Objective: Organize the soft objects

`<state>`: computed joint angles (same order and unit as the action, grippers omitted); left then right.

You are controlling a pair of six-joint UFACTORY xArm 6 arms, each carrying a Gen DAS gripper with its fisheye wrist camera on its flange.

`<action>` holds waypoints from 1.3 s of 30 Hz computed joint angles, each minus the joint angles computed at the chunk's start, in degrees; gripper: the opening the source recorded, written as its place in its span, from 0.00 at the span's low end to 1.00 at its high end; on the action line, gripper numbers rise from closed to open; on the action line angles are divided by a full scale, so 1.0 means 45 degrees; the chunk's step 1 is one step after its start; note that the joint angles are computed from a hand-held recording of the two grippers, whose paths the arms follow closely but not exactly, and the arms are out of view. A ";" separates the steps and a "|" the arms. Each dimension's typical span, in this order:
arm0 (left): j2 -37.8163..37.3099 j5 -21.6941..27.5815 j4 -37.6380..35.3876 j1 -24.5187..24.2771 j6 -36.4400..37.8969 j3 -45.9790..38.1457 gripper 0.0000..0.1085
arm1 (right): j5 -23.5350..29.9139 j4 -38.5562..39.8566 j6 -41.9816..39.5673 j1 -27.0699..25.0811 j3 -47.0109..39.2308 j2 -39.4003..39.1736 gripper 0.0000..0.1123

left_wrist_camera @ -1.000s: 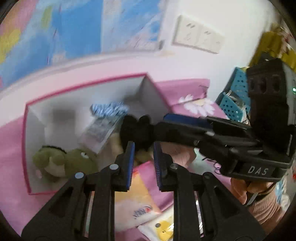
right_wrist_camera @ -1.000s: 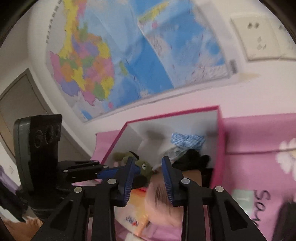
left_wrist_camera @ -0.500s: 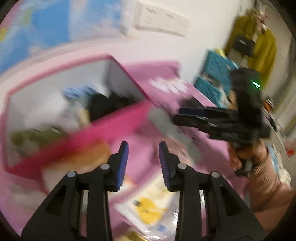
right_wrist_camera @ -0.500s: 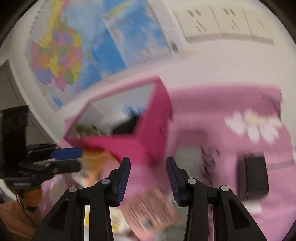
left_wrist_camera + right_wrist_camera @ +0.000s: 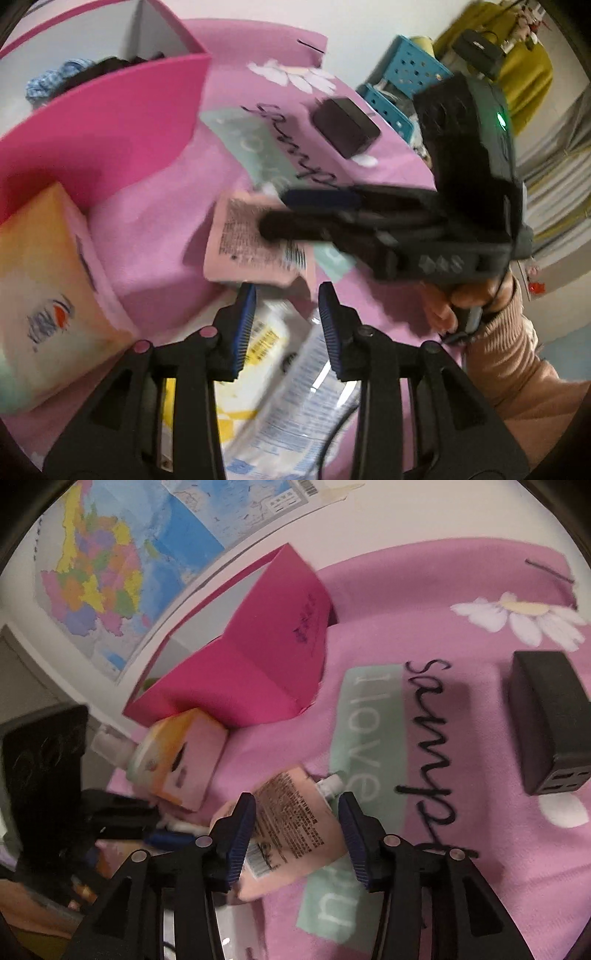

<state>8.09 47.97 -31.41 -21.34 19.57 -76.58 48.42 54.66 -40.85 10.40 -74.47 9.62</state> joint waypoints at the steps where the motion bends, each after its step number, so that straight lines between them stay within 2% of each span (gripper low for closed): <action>1: -0.0066 -0.0076 0.0077 0.0040 -0.0148 0.0106 0.34 | 0.0088 0.0055 -0.0086 0.0017 0.0028 -0.0025 0.43; 6: -0.0085 -0.0321 0.0377 0.0142 -0.0412 0.0215 0.33 | 0.0320 0.0839 -0.0399 -0.0067 0.0151 0.0025 0.43; 8: -0.0032 -0.0402 0.0604 0.0103 -0.0526 0.0195 0.32 | -0.0093 0.0837 -0.0373 0.0064 0.0289 -0.0044 0.42; 10: -0.0044 -0.0489 0.0813 0.0065 -0.0611 0.0206 0.31 | -0.0631 0.0610 -0.0531 0.0356 0.0533 -0.0258 0.47; 12: -0.0130 -0.0586 0.0942 0.0052 -0.0597 0.0310 0.31 | -0.0769 0.0472 -0.0466 0.0439 0.0598 -0.0328 0.47; 16: -0.0531 -0.0939 0.1070 0.0076 -0.0517 0.0677 0.31 | -0.0690 0.1399 -0.0708 0.0288 0.0892 -0.0592 0.37; 24: -0.2081 -0.1830 0.0982 0.0115 0.0055 0.1396 0.31 | -0.1513 0.2187 -0.1489 0.0654 0.1270 -0.2021 0.36; 27: -0.2564 -0.2209 0.1018 0.0375 0.0114 0.1338 0.31 | -0.1839 0.2334 -0.1569 0.1036 0.0419 -0.1893 0.36; 30: -0.2615 -0.2483 0.1788 0.0705 -0.0346 0.0948 0.31 | -0.1962 0.2301 -0.1522 0.1354 -0.0795 -0.1149 0.36; 35: -0.1829 -0.2191 0.3129 0.1491 -0.1540 -0.0342 0.31 | -0.1628 0.1466 -0.0351 0.1822 -0.3836 0.1264 0.36; 39: -0.0461 -0.1434 0.4307 0.2064 -0.2866 -0.1869 0.31 | -0.1136 0.0162 0.1372 0.2147 -0.6367 0.3417 0.36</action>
